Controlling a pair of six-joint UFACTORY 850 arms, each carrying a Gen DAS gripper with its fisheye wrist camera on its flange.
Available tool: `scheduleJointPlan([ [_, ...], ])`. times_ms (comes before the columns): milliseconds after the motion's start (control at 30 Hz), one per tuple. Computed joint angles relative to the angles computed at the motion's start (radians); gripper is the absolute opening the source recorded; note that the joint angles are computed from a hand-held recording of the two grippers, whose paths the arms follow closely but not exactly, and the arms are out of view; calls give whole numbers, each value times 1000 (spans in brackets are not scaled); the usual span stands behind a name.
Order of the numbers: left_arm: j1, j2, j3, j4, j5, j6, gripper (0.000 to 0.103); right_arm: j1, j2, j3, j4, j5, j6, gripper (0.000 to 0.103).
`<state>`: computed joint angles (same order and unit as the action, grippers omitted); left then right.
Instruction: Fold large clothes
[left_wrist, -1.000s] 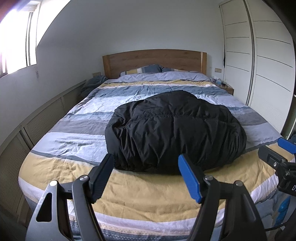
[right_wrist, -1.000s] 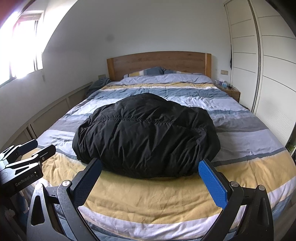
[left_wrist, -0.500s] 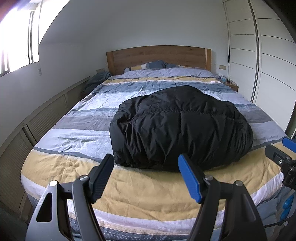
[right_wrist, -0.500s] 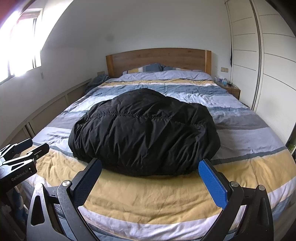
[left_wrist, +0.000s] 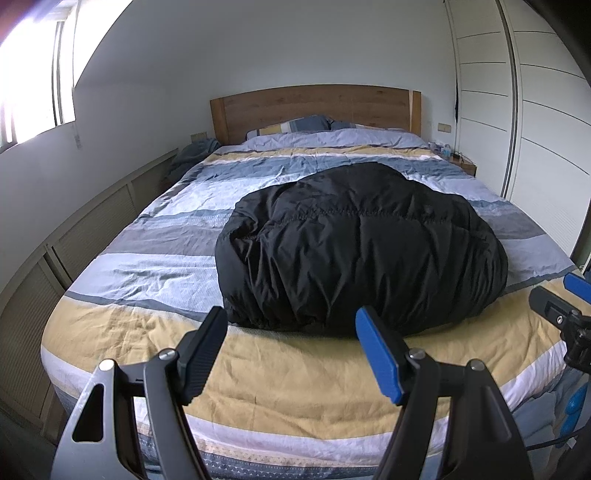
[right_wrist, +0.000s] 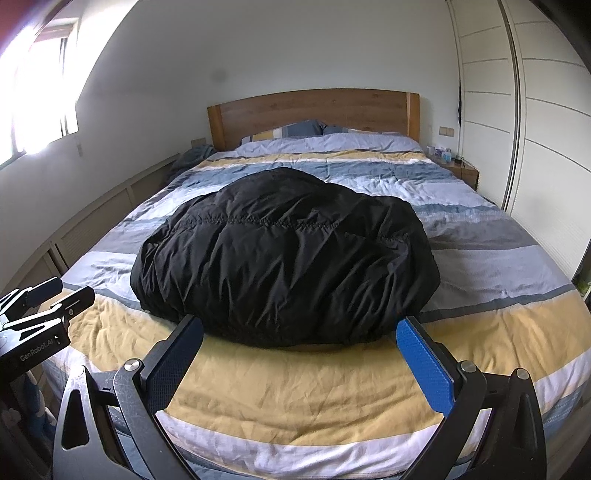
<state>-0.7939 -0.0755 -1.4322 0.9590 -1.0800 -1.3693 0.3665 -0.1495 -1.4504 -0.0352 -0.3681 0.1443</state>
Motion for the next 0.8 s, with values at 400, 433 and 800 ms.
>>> scheduleJointPlan([
  [400,16,6,13,-15,15,1,71,3,-12,-8,-15,-15,6,103],
  [433,16,6,13,-15,15,1,71,3,-13,-8,-15,-15,5,103],
  [800,16,5,13,-14,14,-1,71,1,-15,-9,-12,-17,1,103],
])
